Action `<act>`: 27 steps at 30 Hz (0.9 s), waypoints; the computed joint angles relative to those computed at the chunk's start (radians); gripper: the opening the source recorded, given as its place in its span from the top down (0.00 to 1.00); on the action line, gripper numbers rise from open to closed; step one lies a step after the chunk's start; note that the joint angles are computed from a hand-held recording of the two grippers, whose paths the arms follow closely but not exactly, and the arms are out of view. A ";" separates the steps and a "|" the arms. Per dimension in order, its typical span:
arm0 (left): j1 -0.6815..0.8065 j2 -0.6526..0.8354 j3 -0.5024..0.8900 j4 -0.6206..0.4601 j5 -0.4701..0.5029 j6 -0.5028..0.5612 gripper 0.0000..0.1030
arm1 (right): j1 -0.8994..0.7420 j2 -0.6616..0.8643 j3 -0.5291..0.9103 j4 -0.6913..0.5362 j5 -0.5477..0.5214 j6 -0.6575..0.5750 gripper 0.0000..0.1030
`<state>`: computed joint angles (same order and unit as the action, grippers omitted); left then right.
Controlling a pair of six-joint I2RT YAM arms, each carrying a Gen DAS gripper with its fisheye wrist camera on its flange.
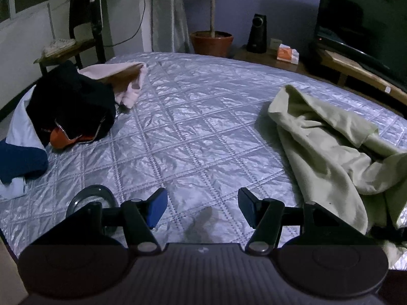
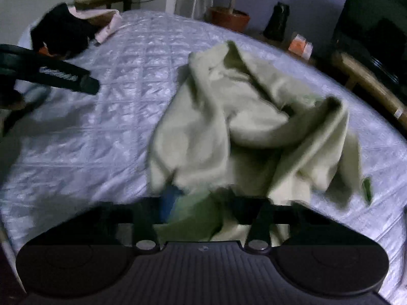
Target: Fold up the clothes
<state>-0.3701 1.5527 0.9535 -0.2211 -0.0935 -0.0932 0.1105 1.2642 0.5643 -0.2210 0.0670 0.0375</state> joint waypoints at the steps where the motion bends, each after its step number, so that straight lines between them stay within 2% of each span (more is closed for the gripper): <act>1: 0.002 -0.002 -0.001 0.002 0.001 -0.002 0.44 | 0.008 -0.012 0.005 -0.017 -0.032 0.045 1.00; 3: 0.004 -0.006 -0.005 0.007 -0.006 -0.010 0.44 | 0.022 -0.022 0.023 -0.030 -0.088 0.127 1.00; 8: 0.021 -0.008 -0.006 -0.002 -0.007 -0.015 0.43 | 0.041 0.097 0.172 0.079 -0.128 0.227 0.98; 9: 0.026 -0.008 -0.006 -0.005 0.002 -0.007 0.43 | 0.060 0.102 0.204 0.073 -0.064 0.183 0.90; 10: 0.031 -0.004 -0.002 -0.012 0.020 0.002 0.43 | 0.069 0.071 0.214 0.047 0.016 0.093 0.72; 11: 0.035 0.003 0.006 -0.025 0.038 0.006 0.42 | 0.059 0.030 0.203 0.018 0.065 -0.010 0.61; 12: 0.038 0.010 0.016 -0.038 0.055 0.008 0.41 | 0.034 0.024 0.207 -0.019 0.063 -0.087 0.39; 13: 0.044 0.014 0.022 -0.052 0.086 0.008 0.40 | -0.010 0.019 0.202 -0.061 0.033 -0.153 0.33; 15: 0.057 0.022 0.035 -0.078 0.154 0.009 0.36 | -0.105 0.005 0.170 -0.115 -0.037 -0.256 0.35; 18: 0.051 0.009 0.022 -0.076 0.194 0.043 0.24 | -0.122 0.079 0.186 -0.158 -0.085 -0.306 0.33; 21: 0.046 0.008 0.020 -0.074 0.205 0.051 0.20 | -0.099 0.081 0.137 -0.118 -0.078 -0.354 0.31; 23: 0.043 0.013 0.024 -0.073 0.200 0.047 0.19 | -0.102 0.092 0.125 -0.084 -0.123 -0.305 0.52; 25: 0.049 0.015 0.029 -0.073 0.191 0.033 0.20 | -0.081 0.100 0.131 -0.086 -0.109 -0.226 1.00; 27: 0.055 0.017 0.034 -0.075 0.181 0.017 0.20 | -0.076 0.126 0.159 -0.105 -0.172 -0.153 1.00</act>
<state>-0.3147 1.5694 0.9879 -0.2957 0.0877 -0.0761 0.0344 1.3907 0.7229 -0.3258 -0.1053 -0.1153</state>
